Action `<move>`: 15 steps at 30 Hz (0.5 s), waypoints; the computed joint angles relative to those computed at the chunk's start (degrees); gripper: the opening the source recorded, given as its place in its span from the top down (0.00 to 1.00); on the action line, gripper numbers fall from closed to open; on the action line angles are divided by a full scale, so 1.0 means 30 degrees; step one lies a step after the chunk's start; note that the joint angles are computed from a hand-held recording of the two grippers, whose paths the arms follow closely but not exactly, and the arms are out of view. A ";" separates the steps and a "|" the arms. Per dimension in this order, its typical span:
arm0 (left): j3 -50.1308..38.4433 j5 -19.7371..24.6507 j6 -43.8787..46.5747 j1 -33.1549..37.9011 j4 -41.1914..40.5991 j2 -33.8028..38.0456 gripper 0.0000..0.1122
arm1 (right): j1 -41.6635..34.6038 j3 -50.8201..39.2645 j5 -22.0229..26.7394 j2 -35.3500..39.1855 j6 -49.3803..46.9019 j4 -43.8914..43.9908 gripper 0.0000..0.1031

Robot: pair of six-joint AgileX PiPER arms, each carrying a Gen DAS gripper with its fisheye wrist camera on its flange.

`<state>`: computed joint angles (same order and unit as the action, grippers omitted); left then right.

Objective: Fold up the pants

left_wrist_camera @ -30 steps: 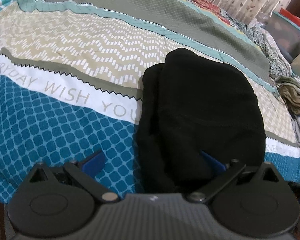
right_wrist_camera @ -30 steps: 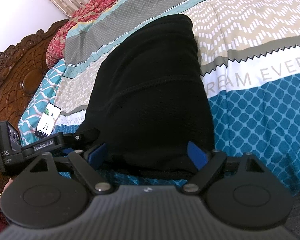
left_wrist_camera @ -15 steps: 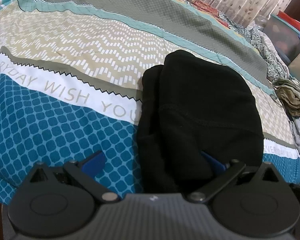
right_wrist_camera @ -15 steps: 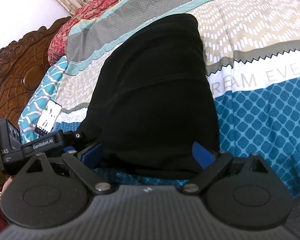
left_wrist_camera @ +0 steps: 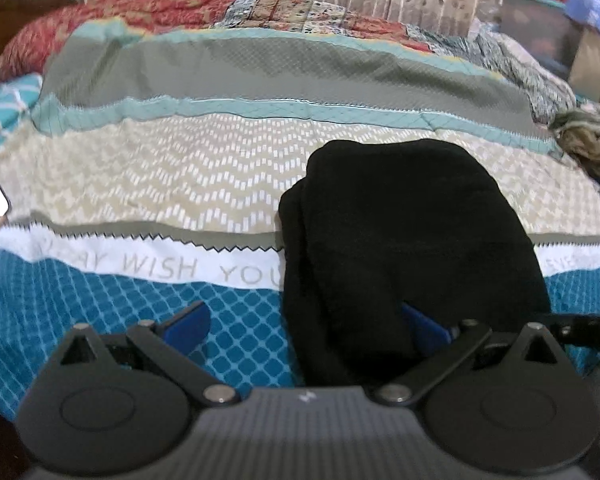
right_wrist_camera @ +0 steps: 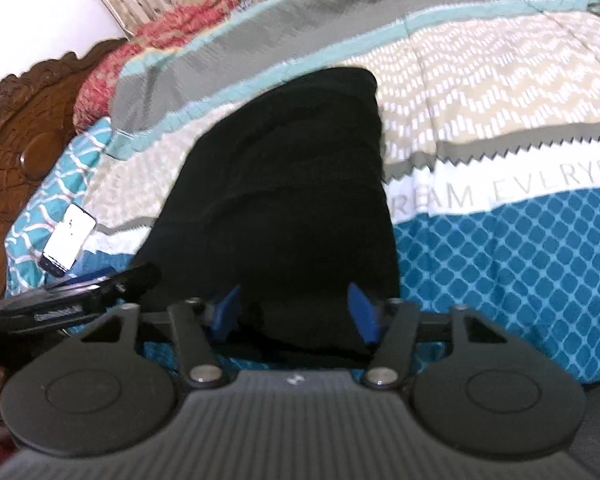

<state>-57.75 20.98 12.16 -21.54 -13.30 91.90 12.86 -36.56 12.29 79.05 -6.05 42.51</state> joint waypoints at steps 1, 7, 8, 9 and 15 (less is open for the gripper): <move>-0.0096 0.0097 -0.0501 -0.0204 0.0713 0.0034 0.08 | -0.0101 -0.0154 0.0253 0.0351 -0.0017 -0.0085 0.49; -0.0169 0.0094 -0.2401 -0.1363 0.4042 -0.0069 0.08 | 0.0252 -0.0471 0.0274 0.0874 0.1198 -0.1866 0.50; -0.0180 0.0098 -0.2650 -0.1529 0.4545 -0.0006 0.08 | 0.0268 -0.0463 0.0265 0.0875 0.1178 -0.1923 0.50; -0.0210 0.0103 -0.2732 -0.1615 0.4830 0.0047 0.08 | 0.0267 -0.0430 0.0268 0.0856 0.1068 -0.1862 0.50; -0.0399 0.0435 -0.0571 -0.0965 0.2183 0.0234 0.08 | 0.0241 -0.0285 0.0222 0.0804 0.0266 -0.1095 0.49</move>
<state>-58.95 22.29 10.45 -24.44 -6.75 92.61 13.59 -37.42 12.95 81.47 -5.25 39.23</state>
